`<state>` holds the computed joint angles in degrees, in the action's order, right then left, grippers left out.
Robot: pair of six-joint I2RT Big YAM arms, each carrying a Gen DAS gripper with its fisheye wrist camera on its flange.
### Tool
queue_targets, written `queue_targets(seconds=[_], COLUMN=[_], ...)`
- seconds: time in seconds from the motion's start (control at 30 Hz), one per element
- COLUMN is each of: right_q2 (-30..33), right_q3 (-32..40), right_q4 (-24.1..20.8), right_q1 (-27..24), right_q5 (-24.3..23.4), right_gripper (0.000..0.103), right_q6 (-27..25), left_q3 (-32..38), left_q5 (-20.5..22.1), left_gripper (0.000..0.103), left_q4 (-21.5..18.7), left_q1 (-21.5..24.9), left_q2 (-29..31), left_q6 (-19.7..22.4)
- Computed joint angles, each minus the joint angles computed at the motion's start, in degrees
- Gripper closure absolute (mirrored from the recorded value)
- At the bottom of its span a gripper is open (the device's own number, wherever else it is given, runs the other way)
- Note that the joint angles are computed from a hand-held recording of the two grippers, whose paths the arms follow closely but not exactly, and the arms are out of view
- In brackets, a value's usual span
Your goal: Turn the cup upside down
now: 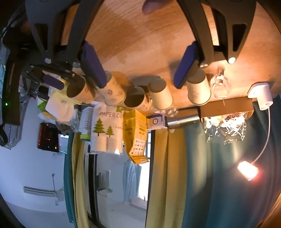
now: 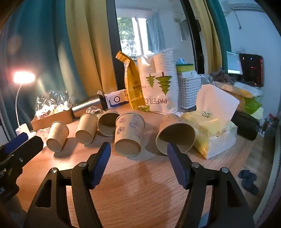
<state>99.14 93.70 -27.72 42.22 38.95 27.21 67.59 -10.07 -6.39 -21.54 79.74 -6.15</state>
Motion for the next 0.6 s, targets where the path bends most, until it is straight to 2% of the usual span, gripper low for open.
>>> queue_targets(seconds=[0.27, 0.3, 0.37, 0.4, 0.6], right_q2=[-0.2, -0.8, -0.4, -0.6, -0.6], right_q3=[-0.3, -0.6, 0.0, -0.6, -1.1], right_q4=[0.4, 0.0, -0.9, -0.2, 0.3], right_q1=[1.0, 0.5, 1.0, 0.2, 0.3], right_q5=[0.9, -0.1, 0.4, -1.0, -1.2], right_gripper=[0.033, 0.033, 0.033, 0.033, 0.033], right_q6=[-1.1, -0.2, 0.0, -0.2, -0.1], left_q3=[-1.2, -1.3, -1.0, -0.3, 0.3], left_q5=[1.2, 1.2, 0.7, -0.2, -0.2], left_gripper=[0.023, 0.023, 0.023, 0.023, 0.023], left_q4=[1.5, 1.5, 0.8, 0.3, 0.0], left_q1=[0.5, 0.5, 0.2, -0.3, -0.2], left_q2=[-0.8, -0.8, -1.2, -0.7, -0.3], left_q6=[0.1, 0.3, 0.4, 0.2, 0.5])
